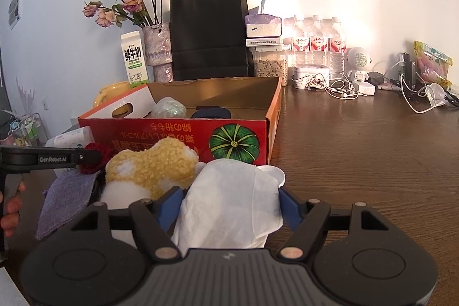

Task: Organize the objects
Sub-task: 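Grasp the red rose with the left gripper while the right gripper grasps the white tissue, then carry the rose and tissue into the cardboard box and release both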

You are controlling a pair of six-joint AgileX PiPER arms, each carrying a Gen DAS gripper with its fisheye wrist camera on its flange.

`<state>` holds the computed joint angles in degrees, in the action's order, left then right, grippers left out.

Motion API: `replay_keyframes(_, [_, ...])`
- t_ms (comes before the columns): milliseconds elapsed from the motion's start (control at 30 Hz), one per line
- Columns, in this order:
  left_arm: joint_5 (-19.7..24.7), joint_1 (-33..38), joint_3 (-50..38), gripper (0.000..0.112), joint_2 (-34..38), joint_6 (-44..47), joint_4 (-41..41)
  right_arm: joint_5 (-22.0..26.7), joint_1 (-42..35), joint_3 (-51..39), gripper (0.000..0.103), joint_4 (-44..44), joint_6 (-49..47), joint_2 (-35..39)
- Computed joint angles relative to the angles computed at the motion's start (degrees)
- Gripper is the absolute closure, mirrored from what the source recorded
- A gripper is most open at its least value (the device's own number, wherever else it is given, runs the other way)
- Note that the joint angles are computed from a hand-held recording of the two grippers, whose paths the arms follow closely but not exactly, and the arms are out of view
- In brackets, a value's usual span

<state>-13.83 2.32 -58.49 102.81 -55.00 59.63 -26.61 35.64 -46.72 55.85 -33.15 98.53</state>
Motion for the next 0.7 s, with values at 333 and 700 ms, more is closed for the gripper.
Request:
replay_keyframes(333, [-5.01, 2.15, 3.85, 0.086, -4.20, 2.80, -1.87, -1.47, 1.38, 0.42, 0.032, 3.75, -3.93, -1.88])
replay_keyframes(700, [-10.08, 4.69, 6.19, 0.086, -9.29, 2.58, -1.42, -2.44, 2.83, -2.61, 0.031, 7.55, -9.90, -2.91])
